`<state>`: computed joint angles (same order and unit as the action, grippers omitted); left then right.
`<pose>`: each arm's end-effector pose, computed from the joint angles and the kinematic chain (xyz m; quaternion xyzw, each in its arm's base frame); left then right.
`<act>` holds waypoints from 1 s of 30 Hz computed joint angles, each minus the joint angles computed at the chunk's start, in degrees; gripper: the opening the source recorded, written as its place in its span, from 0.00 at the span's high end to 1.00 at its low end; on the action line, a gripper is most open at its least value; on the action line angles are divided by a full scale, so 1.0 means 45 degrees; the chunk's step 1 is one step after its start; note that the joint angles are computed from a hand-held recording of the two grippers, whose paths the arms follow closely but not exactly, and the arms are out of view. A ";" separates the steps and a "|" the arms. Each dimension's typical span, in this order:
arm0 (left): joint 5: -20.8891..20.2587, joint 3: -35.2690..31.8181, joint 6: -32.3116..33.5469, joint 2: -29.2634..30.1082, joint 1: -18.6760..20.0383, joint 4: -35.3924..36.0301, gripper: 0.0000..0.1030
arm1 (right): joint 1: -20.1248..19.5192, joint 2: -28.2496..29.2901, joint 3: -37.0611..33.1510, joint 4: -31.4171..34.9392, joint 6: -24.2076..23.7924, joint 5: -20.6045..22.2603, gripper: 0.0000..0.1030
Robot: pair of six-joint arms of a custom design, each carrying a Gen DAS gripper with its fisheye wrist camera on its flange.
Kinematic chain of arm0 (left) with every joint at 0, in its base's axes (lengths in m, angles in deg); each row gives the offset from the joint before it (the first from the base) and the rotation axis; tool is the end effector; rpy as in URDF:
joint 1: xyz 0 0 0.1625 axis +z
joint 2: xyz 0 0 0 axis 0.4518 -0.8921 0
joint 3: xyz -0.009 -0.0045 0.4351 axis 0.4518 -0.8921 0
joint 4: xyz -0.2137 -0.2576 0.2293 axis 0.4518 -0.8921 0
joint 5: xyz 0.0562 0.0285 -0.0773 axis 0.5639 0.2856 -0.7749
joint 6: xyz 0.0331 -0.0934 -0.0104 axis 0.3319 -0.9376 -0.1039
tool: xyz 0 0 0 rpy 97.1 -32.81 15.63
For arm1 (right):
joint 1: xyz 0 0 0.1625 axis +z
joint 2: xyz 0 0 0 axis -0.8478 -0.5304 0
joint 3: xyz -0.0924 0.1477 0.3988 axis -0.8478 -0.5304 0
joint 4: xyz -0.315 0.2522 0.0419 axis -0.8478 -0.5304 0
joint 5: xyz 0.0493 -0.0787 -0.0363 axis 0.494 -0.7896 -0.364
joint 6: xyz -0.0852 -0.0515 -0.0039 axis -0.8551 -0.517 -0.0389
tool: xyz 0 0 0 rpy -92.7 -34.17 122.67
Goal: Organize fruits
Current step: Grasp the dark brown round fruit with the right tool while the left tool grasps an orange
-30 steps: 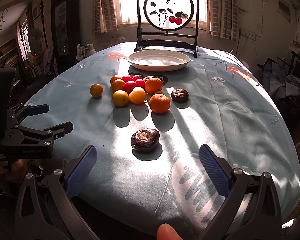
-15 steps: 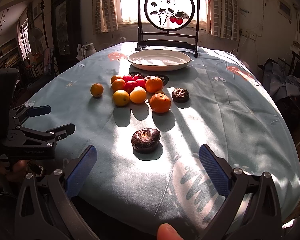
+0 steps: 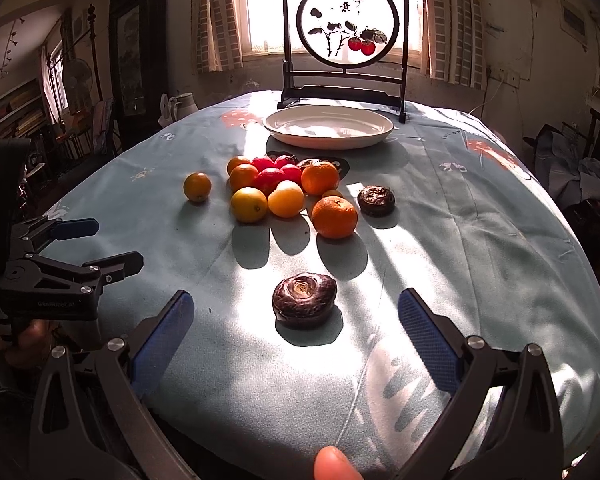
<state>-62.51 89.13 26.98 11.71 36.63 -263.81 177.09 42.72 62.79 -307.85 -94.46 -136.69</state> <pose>-0.0026 -0.4377 0.2311 0.2826 0.8673 -0.2892 0.2901 0.2787 -0.3695 -0.0236 0.2099 -0.8455 0.3788 0.3126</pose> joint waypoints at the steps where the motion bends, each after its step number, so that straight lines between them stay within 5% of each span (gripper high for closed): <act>1: -0.0058 -0.0077 0.0029 0.0021 0.0118 -0.0008 0.02 | -0.0074 0.0125 -0.0187 -0.0062 -0.0165 -0.0037 0.02; 11: -0.1118 -0.0784 0.0634 -0.0051 0.1010 0.0284 0.02 | -0.0615 0.0555 -0.1182 0.1593 -0.0358 -0.0524 0.22; 14: -0.1591 -0.1332 0.0691 -0.0070 0.1280 0.1092 0.02 | -0.0761 0.0549 -0.1281 0.2369 -0.0092 -0.0734 0.47; 16: -0.1937 -0.1878 0.0642 -0.0023 0.1475 0.1780 0.02 | -0.0850 0.0606 -0.1248 0.2090 -0.0094 -0.0696 0.54; 21: -0.2481 -0.3264 0.1501 0.0604 0.1714 0.2514 0.04 | -0.1153 0.0328 -0.0791 0.1662 0.0079 0.0164 0.55; 27: -0.2708 -0.4951 0.2399 0.1783 0.1890 0.3847 0.34 | -0.1422 0.0238 -0.0570 0.1217 0.0017 0.0870 0.55; 30: -0.2764 -0.5431 0.2673 0.2190 0.1977 0.4303 0.35 | -0.1467 0.0196 -0.0504 0.1140 -0.0053 0.1042 0.55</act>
